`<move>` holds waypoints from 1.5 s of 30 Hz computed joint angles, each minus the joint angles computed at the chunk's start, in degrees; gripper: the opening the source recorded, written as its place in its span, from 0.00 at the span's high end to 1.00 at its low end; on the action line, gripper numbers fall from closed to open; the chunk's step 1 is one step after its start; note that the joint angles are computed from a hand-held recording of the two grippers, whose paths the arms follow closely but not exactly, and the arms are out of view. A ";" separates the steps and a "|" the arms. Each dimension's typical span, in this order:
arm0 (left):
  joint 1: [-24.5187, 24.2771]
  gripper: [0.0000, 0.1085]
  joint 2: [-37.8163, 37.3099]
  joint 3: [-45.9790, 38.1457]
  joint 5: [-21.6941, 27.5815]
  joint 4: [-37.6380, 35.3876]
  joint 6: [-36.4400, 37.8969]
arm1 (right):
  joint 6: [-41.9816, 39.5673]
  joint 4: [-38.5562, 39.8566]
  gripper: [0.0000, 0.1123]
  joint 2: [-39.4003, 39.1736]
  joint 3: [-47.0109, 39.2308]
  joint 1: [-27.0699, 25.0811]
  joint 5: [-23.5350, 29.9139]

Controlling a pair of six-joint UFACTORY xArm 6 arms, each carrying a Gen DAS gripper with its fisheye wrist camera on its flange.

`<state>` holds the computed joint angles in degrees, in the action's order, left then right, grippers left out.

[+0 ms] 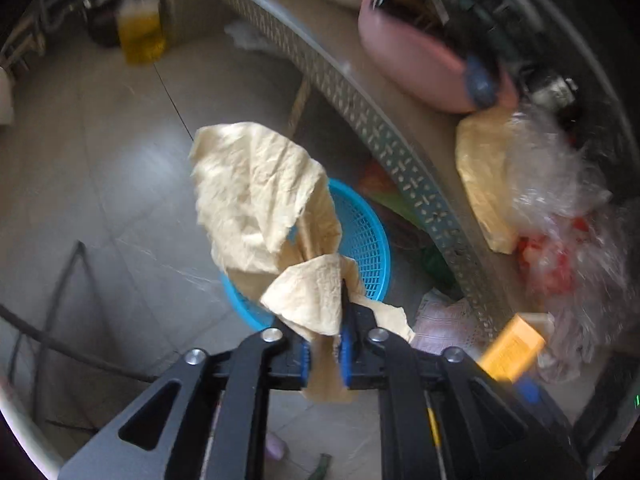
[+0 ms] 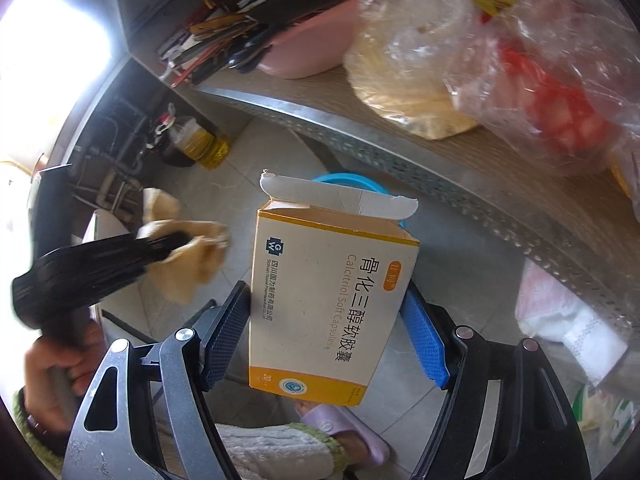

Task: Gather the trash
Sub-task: 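Drop the paper and medicine box into the wastebasket from both tools, then move both open tools back to the table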

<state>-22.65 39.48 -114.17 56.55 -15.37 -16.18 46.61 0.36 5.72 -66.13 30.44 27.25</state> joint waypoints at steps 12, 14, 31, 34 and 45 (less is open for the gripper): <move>1.12 0.41 0.06 0.72 -0.37 3.22 -7.00 | -2.51 1.26 0.37 1.32 0.14 -0.75 0.16; 1.55 0.41 -3.37 4.61 -2.75 4.32 -8.26 | -2.66 0.08 0.37 2.85 -1.40 -0.37 0.52; 5.00 0.29 -45.62 45.49 -19.27 11.73 -10.36 | -13.06 -12.54 0.22 40.82 -49.47 5.14 21.72; 5.44 0.28 -50.91 50.75 -20.18 14.37 -12.76 | -11.97 -11.90 0.22 33.32 -38.26 4.95 16.58; 7.18 0.28 -63.66 62.88 -23.48 12.57 -12.92 | -2.64 -17.21 0.22 13.86 -16.29 8.87 10.02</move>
<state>-15.47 -24.19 -51.29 33.07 -2.80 -29.10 43.97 -16.85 19.59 -82.42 39.31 37.27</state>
